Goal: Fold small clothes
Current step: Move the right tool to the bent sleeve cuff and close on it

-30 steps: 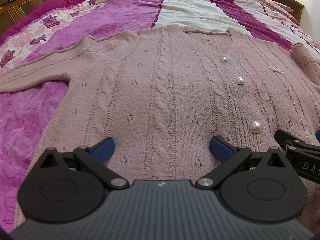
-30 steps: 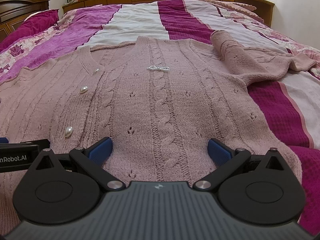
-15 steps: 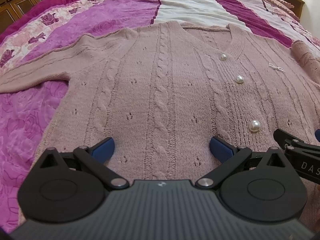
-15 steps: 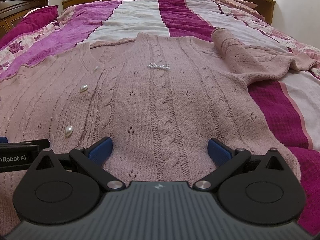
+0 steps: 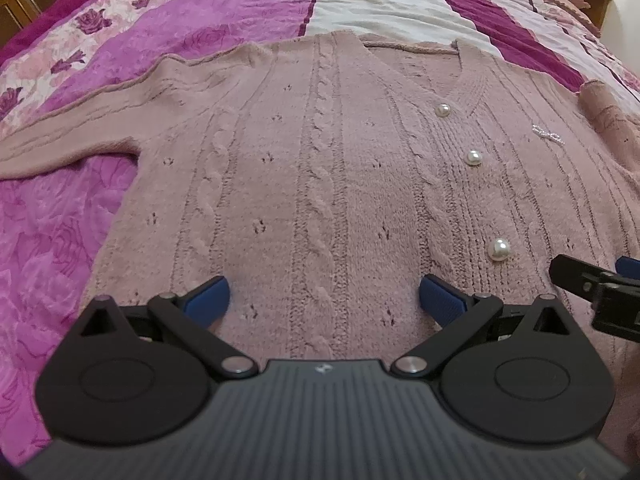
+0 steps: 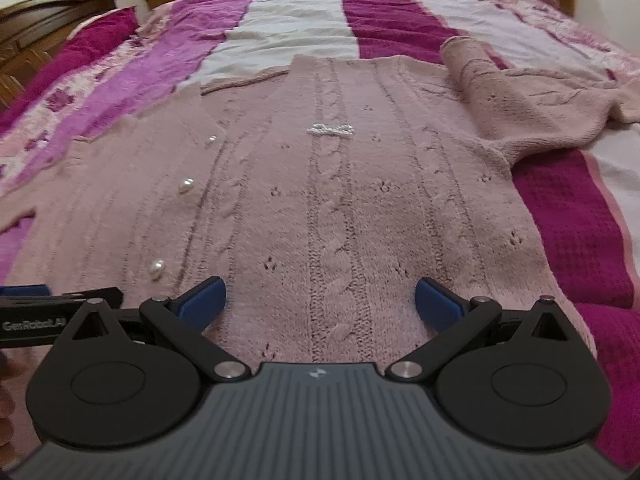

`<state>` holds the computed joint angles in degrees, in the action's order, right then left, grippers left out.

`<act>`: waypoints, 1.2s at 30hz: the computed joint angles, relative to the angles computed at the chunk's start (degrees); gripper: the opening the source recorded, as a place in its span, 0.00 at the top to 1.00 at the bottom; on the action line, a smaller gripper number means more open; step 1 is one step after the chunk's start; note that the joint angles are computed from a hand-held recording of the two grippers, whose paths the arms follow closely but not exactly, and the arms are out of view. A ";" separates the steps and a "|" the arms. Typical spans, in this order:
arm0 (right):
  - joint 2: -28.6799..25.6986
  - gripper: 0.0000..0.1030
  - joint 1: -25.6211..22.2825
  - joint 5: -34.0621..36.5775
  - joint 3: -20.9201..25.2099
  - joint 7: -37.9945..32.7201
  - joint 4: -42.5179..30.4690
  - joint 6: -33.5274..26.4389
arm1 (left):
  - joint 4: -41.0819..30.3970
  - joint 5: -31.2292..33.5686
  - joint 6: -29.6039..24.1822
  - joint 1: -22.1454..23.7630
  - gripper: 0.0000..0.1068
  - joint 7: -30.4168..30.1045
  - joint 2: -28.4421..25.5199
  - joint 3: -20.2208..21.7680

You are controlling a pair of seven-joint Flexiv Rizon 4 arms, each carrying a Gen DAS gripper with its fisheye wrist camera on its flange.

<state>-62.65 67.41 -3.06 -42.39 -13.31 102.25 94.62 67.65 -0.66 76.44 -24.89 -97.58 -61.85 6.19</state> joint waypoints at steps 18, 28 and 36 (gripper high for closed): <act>7.49 0.00 -13.58 13.75 13.51 -12.67 2.59 15.43 | -5.16 2.57 -8.67 -0.64 0.04 -5.41 0.40 1.22; 8.91 0.00 -18.11 22.89 13.69 -17.37 4.34 18.01 | -8.78 4.41 -13.19 -0.73 0.04 -7.59 -0.95 0.78; 8.38 0.00 -23.72 26.68 15.61 -18.10 4.42 20.01 | -10.67 5.63 -15.70 -0.67 0.04 -8.40 -1.72 0.46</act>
<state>-54.27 43.69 23.61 -26.78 -31.42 106.66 114.62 56.98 4.97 60.75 -25.57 -105.98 -63.57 6.66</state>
